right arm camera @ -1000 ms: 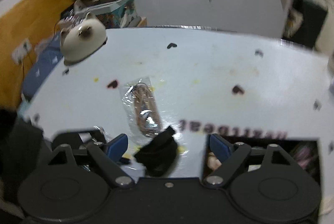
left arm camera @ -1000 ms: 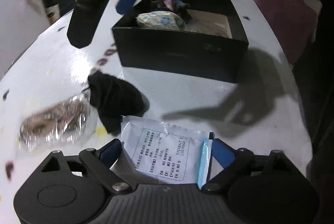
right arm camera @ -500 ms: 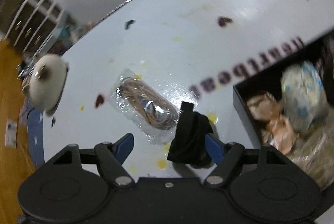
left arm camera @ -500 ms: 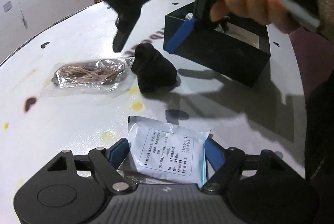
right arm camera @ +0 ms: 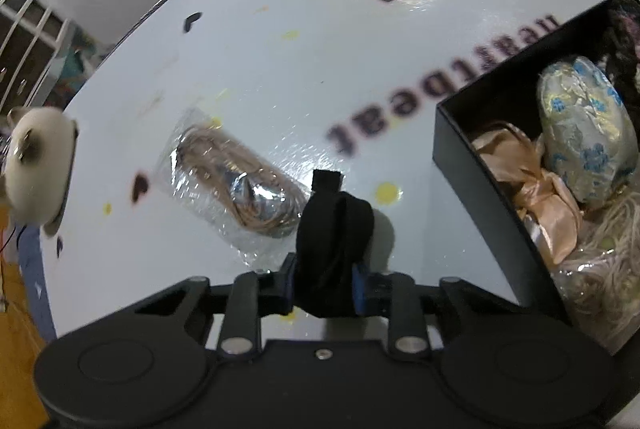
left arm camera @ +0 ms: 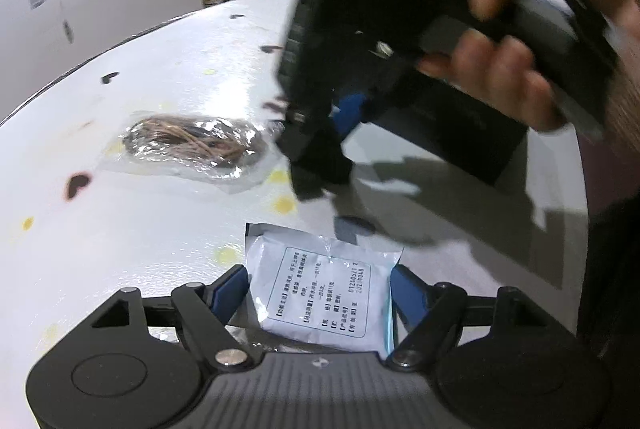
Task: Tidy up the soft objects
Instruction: 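Grasp the black cloth with the right tool while the left tool grasps the white printed packet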
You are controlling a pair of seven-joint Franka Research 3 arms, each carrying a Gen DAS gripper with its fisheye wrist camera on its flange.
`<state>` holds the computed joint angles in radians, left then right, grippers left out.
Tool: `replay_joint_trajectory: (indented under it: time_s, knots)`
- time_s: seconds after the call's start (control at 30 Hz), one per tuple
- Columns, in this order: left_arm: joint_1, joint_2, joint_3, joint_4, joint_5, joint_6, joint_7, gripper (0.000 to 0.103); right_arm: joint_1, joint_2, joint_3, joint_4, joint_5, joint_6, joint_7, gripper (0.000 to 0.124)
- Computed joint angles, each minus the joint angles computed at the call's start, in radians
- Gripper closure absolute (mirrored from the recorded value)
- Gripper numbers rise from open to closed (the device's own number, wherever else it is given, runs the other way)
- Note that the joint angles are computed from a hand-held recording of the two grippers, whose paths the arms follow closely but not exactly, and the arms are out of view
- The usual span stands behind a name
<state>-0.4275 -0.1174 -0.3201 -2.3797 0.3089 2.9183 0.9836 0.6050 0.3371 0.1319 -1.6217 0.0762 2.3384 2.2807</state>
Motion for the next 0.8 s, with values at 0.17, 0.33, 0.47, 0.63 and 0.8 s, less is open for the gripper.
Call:
replay_joint_trajectory:
  time_s: [0.17, 0.33, 0.47, 0.63, 0.8]
  knots:
    - [0.052, -0.030, -0.038, 0.008, 0.140, -0.022, -0.200, 0.025, -0.012, -0.057, 0.018, -0.075, 0.017, 0.053, -0.096, 0.106]
    - [0.089, -0.073, -0.069, 0.013, 0.258, -0.056, -0.402, 0.025, -0.026, -0.132, 0.030, -0.153, 0.036, 0.105, -0.181, 0.106]
    - [0.100, -0.107, -0.092, 0.031, 0.322, -0.132, -0.539, 0.025, -0.034, -0.202, 0.042, -0.228, 0.043, 0.172, -0.259, 0.106]
    - [0.098, -0.139, -0.112, 0.059, 0.378, -0.226, -0.681, 0.025, -0.046, -0.297, 0.058, -0.337, 0.078, 0.301, -0.360, 0.106]
    - [0.087, -0.153, -0.133, 0.091, 0.440, -0.300, -0.793, 0.025, -0.056, -0.378, 0.067, -0.430, 0.102, 0.421, -0.456, 0.106]
